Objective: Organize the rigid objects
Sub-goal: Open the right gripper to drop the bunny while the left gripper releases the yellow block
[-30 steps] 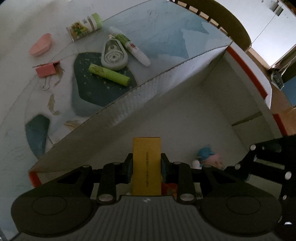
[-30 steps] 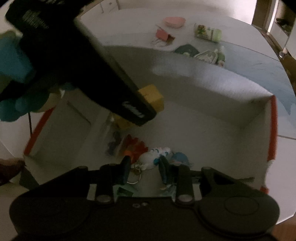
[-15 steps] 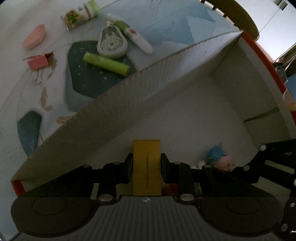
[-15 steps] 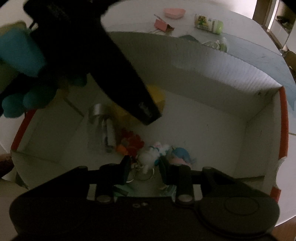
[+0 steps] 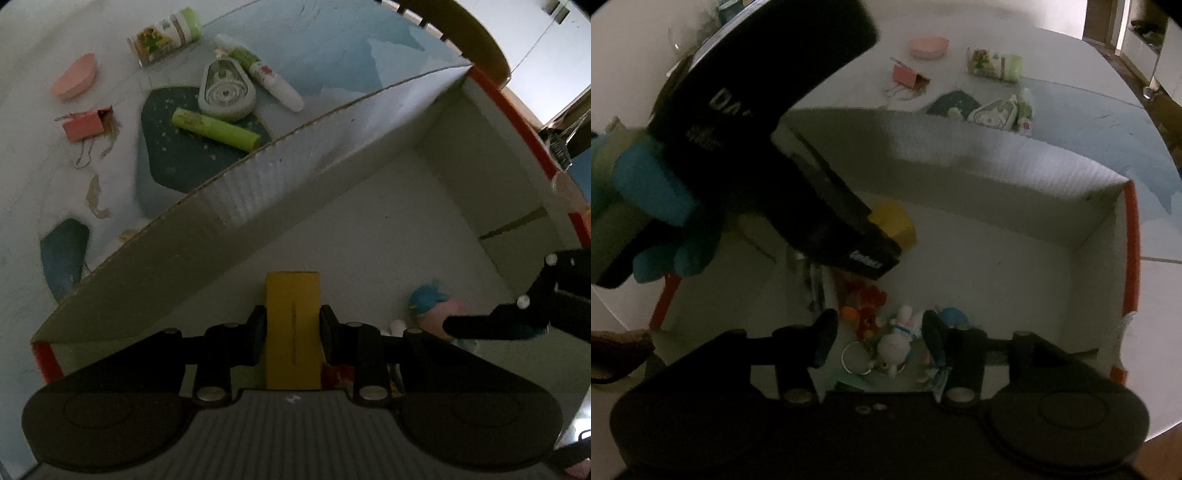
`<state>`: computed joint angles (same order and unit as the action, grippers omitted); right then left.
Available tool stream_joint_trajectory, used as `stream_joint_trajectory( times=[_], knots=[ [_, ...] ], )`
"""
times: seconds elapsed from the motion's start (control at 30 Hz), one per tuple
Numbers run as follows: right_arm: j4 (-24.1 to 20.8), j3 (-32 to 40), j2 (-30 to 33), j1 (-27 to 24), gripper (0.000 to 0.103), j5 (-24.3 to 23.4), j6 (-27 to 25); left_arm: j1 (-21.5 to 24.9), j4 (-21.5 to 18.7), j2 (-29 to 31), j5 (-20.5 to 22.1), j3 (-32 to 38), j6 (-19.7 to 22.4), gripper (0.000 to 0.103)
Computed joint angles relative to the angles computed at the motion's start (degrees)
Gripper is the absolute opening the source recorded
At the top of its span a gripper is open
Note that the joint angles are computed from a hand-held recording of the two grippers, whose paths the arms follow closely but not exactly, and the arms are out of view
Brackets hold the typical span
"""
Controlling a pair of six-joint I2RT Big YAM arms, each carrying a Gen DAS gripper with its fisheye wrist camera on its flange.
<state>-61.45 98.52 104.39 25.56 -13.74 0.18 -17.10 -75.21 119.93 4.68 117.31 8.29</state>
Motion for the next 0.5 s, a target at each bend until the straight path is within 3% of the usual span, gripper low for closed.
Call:
stream_joint_trajectory(
  times=[0.07,0.17,0.5],
  knots=[
    [0.2,0.1,-0.3,-0.2,0.053,0.2,0.3,0.1,1.6,-1.4,0.3,-1.5,0.2,0.029],
    [0.8,0.0,-1.0,-0.7,0.065,-0.1,1.5,0.4,3.3,-3.3,1.4,-3.2,0.3,0.029],
    [2.1,0.6,-2.8,-1.4,0.068,-0.2,3.0,1.5,7.1,-8.3,3.1,-7.0,0.9,0.03]
  ],
)
